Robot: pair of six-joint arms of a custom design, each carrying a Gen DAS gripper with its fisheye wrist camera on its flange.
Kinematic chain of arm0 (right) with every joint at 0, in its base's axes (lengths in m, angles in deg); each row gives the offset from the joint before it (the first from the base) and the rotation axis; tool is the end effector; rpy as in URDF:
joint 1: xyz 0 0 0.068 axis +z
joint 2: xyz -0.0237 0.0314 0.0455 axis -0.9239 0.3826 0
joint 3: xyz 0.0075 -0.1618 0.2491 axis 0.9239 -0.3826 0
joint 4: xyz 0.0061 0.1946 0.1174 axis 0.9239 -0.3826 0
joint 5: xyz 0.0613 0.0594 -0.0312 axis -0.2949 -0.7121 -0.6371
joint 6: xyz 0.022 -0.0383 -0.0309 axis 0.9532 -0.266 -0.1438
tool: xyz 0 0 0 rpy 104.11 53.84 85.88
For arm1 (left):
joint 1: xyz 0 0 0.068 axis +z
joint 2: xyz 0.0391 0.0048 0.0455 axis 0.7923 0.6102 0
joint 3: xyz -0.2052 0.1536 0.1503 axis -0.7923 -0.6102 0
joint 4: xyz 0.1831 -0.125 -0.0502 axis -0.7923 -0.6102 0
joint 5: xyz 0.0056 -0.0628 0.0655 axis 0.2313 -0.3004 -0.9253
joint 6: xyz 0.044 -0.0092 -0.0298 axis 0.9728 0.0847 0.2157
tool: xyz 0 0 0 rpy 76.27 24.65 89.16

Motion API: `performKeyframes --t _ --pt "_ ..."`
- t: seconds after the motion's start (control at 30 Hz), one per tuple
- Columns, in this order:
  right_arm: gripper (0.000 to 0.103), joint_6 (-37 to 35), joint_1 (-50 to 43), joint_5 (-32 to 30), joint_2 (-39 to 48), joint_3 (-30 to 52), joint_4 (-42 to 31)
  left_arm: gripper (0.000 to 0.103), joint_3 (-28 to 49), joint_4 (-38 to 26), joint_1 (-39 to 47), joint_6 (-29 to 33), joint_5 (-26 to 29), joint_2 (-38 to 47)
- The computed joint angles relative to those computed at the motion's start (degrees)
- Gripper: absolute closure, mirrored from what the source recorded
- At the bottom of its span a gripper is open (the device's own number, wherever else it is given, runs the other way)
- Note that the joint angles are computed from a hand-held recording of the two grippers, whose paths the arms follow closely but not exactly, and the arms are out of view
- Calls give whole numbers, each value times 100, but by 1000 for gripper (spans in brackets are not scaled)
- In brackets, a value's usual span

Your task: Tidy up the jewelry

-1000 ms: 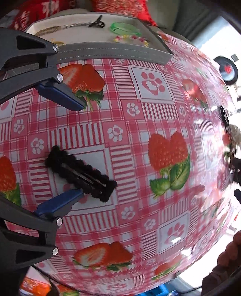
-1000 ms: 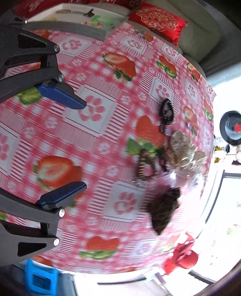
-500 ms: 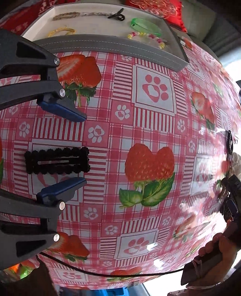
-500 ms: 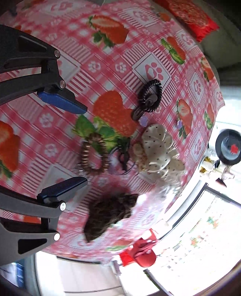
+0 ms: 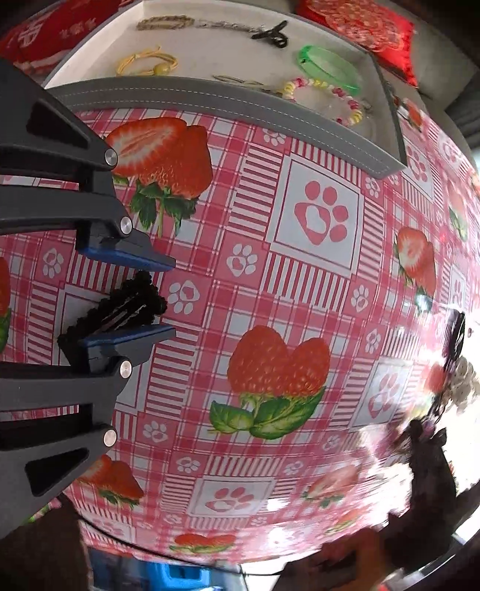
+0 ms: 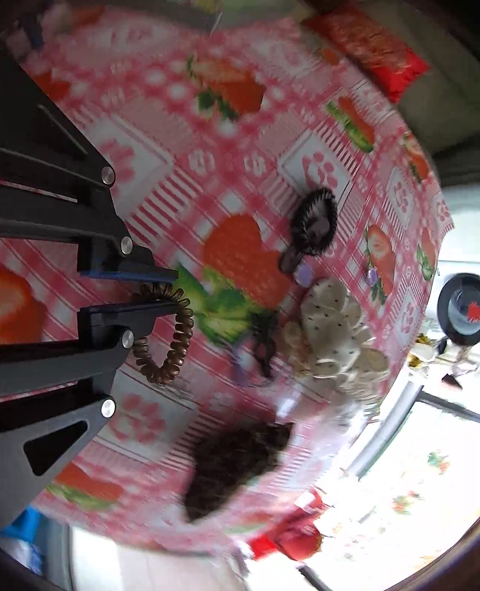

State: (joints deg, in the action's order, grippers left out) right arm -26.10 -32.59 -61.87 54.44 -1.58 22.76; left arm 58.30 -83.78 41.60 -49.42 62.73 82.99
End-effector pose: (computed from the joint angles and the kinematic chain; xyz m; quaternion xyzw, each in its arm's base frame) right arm 0.2918 0.1907 0.1850 0.2153 0.9633 -0.0629 0.1475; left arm 0.3103 -0.0639 0.1342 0.3814 0.9216 -0.0566 0.0454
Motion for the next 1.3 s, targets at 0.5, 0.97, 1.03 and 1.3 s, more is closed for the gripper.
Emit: performKeyframes --t 0.5,0.97,1.03,1.3 --pt "92 3279 1945 -1069 -1177 -1439 1745 67 1322 -1322 629 246 325 192" --pt "97 3945 2577 -800 -980 -465 1128 96 1599 -1827 604 103 283 -221" --pt "97 3982 2610 -797 -965 -372 1036 96 1638 -1866 637 91 255 -211" --pt "96 4070 2508 -1137 -883 -406 924 95 1402 -1666 652 147 80 -264"
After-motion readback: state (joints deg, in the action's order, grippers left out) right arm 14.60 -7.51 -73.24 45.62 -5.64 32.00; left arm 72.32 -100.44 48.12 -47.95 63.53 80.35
